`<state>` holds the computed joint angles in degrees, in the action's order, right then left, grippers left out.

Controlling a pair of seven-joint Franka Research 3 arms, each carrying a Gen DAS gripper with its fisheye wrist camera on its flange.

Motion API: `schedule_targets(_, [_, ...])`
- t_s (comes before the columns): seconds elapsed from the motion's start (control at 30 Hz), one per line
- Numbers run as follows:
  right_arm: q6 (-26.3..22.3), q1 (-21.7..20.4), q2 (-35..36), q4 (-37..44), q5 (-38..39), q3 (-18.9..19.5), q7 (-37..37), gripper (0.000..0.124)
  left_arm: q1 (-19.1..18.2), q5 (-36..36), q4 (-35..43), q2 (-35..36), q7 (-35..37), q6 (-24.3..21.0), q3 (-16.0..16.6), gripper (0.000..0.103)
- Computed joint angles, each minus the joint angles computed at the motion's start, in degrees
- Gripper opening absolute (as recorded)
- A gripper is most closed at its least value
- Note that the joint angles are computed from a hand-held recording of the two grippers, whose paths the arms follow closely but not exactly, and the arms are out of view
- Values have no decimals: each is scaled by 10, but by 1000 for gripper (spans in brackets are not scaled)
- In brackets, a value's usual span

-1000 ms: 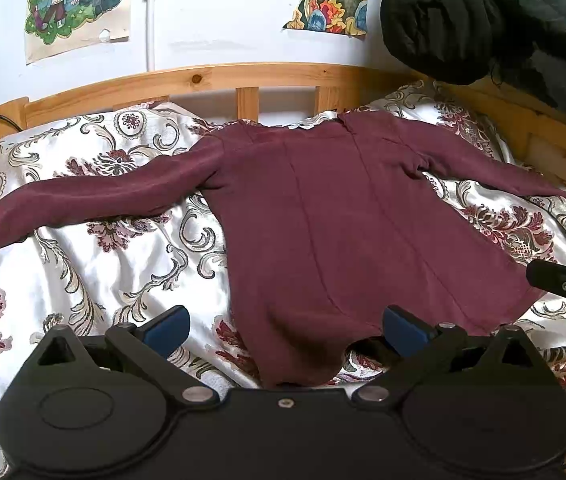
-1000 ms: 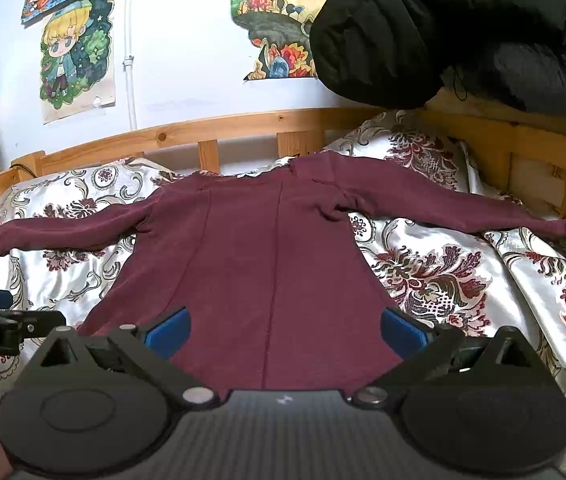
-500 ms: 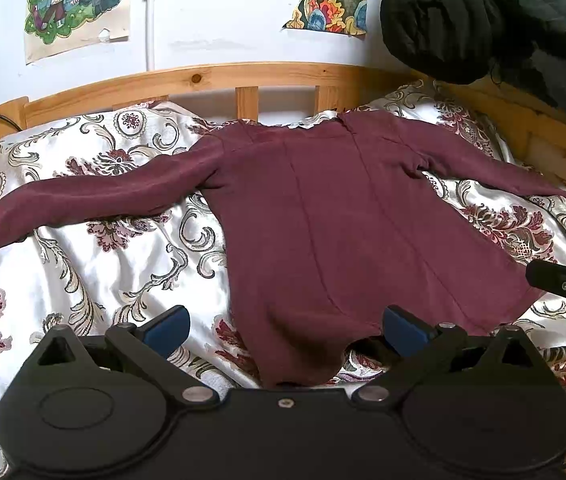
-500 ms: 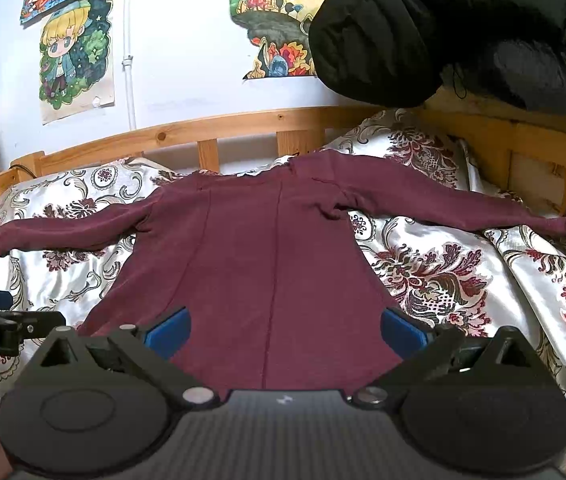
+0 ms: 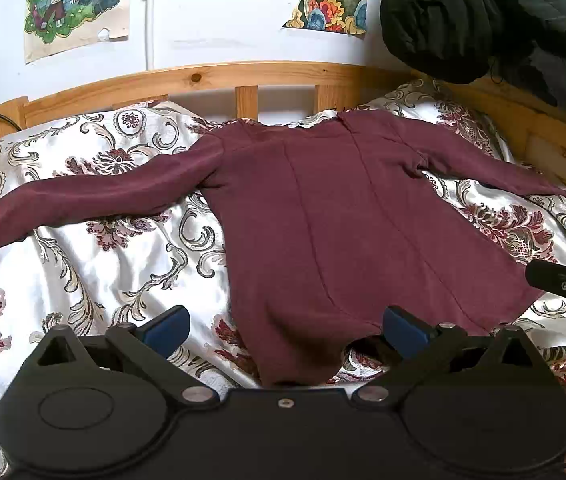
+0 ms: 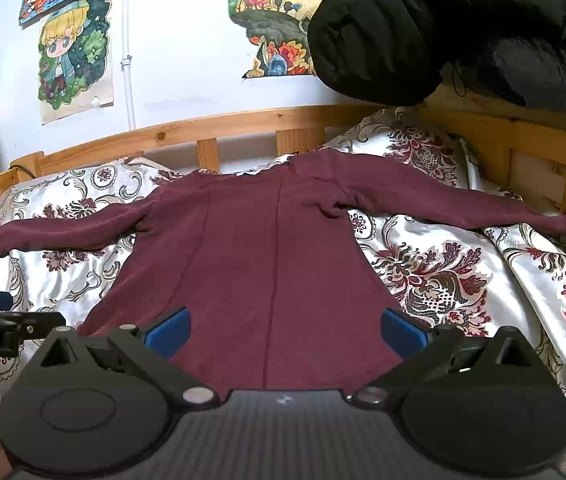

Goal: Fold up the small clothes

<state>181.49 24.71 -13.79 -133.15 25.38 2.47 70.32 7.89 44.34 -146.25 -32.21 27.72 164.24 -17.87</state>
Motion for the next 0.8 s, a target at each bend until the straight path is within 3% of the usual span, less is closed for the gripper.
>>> schedule_targets(0.8, [-4, -1, 0, 1, 0, -1, 1, 103, 2, 2, -5, -2, -1, 5, 0, 102])
